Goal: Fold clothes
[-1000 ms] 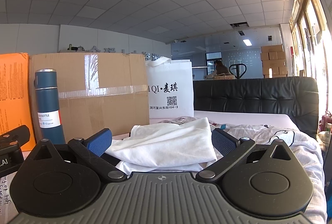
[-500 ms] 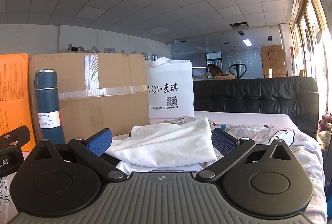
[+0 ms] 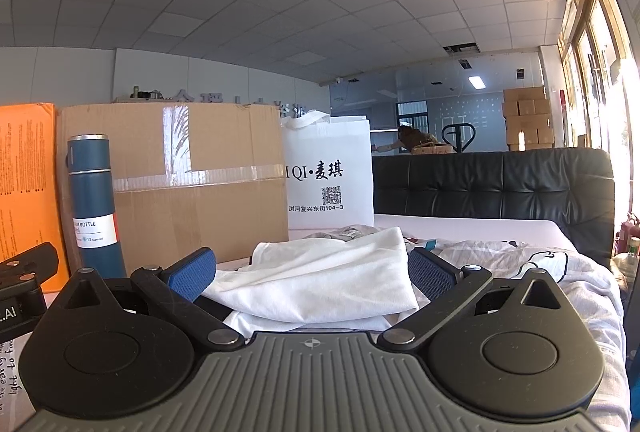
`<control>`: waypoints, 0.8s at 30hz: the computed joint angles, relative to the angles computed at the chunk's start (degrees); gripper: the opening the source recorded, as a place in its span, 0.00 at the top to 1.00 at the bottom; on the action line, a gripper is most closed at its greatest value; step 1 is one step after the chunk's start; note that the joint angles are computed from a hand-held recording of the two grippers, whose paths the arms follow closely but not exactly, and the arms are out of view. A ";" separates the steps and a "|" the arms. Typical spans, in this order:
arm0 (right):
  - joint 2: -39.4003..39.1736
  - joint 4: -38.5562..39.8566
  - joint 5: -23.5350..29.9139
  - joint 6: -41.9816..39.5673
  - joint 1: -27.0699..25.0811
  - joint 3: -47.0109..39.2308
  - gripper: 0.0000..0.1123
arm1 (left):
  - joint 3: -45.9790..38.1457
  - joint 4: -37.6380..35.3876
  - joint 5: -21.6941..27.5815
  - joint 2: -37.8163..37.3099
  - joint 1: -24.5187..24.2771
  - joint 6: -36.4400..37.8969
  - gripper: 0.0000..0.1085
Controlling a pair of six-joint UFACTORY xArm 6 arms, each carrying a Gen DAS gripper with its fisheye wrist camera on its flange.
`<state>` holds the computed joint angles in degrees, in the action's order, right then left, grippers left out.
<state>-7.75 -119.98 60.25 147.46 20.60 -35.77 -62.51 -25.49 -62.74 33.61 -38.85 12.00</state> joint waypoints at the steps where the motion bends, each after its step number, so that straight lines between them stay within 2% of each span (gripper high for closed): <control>1: 0.04 0.03 -0.25 -0.11 -0.11 -0.11 0.08 | -0.02 -0.04 0.05 0.01 0.01 -0.01 0.05; 24: 0.50 -0.21 -0.54 -0.15 -0.44 -0.73 0.08 | 0.18 0.02 -0.06 -0.09 -0.03 -0.08 0.05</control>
<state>-7.24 -120.19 59.71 147.31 20.15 -36.51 -62.33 -25.48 -62.80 33.52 -38.88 11.92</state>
